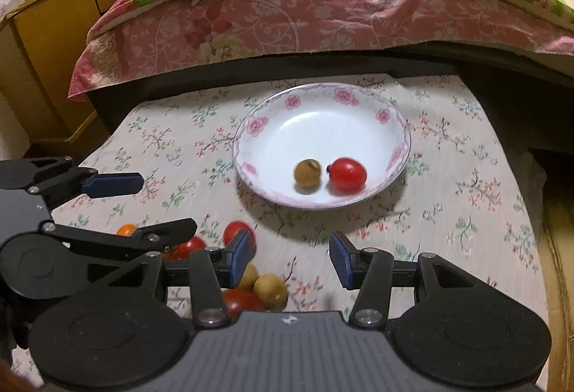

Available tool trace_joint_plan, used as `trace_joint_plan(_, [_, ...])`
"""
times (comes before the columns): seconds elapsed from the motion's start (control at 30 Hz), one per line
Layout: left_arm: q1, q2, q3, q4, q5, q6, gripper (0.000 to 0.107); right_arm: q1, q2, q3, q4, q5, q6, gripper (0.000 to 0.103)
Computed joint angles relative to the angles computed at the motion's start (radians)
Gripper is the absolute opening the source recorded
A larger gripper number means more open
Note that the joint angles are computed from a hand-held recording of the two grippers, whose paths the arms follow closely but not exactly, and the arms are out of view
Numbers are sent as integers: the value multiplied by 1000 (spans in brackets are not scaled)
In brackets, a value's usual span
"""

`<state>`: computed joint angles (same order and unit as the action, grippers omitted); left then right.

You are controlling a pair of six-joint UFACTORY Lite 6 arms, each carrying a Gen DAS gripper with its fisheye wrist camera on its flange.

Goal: Organize fruits
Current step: 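Move both open tools back toward the remaining fruits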

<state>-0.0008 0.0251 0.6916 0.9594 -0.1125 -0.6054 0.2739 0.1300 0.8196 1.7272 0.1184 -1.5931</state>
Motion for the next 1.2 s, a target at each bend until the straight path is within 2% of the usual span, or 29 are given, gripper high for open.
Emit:
trace_joint_plan(0.33, [67,-142,-138,434,-29,-381,71,59,-99,-117,-71,-26,118,48])
trace_joint_plan(0.7, [166,-176,-223,549,-77,-442,71,110,-118,-169,-180,-46,258,48])
trace_joint_plan(0.87, [238,-180,-230,659,-149,-536,71,117,-107,-167,-199,-44,281,48])
trace_joint_plan(1.03, [255,-147,-219,676,-179,-556,71,105,-96,-178,-137,5,239,48])
trace_joint_plan(1.2, [304,-116,-194,765,-267,-641,71,97,-77,-169,-86,28,191,48])
